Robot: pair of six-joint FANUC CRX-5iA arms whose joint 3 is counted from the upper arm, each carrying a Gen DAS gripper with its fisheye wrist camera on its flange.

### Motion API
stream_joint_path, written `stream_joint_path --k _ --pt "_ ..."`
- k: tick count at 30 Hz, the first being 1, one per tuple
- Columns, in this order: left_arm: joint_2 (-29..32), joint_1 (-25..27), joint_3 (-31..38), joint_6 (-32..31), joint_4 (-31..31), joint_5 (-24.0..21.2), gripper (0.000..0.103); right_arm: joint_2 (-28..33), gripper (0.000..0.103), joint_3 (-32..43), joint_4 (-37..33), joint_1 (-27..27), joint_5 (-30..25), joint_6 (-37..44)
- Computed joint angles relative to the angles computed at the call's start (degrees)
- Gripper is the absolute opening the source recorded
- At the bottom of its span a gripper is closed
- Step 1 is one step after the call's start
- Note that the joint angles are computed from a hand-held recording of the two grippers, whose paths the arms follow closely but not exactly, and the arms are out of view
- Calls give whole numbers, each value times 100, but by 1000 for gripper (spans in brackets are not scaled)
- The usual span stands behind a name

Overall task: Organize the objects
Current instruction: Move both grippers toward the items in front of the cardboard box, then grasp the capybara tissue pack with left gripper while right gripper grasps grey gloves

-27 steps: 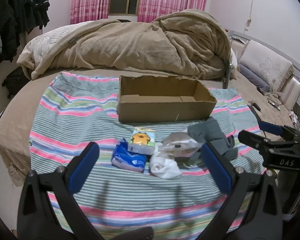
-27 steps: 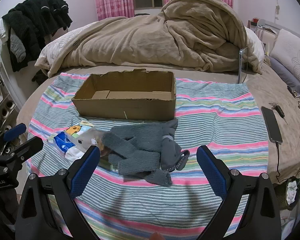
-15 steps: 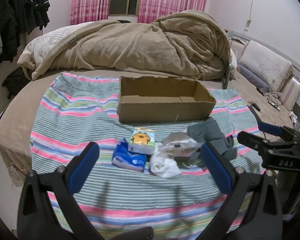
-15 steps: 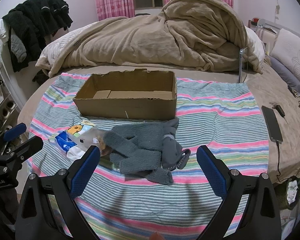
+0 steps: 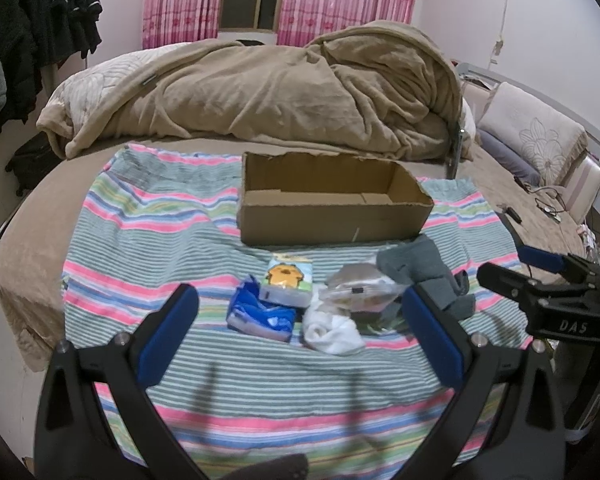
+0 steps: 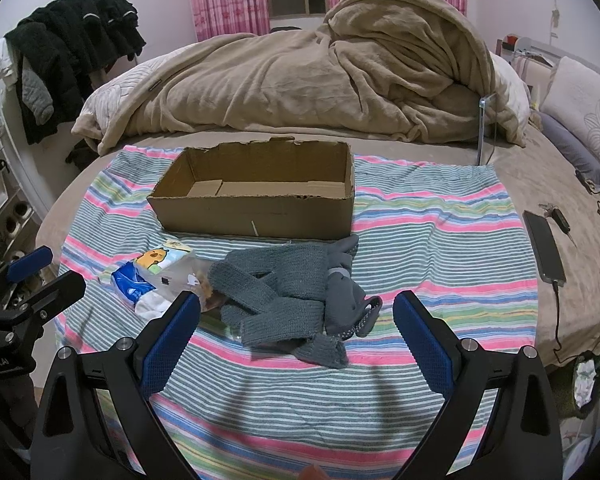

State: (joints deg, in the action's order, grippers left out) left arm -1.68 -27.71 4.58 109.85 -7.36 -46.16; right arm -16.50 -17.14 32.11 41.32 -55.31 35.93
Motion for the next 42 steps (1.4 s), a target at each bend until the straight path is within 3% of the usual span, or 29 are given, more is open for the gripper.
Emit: stream_joint_path --k 7,11,18,30,42 --pt "-4 42 -30 -60 99 -5 102 -10 99 -8 3 19 -1 -23" --pt "10 -49 59 158 -211 -85 102 -12 99 -5 4 45 -26 -44" --pt "-50 175 -198 -199 397 144 102 -10 99 -4 -1 37 -18 -36" --pt "16 211 -187 -359 532 145 102 -4 99 -13 8 47 -21 -61" --pt "394 398 -42 -628 662 106 102 312 99 259 -353 -412 67 355"
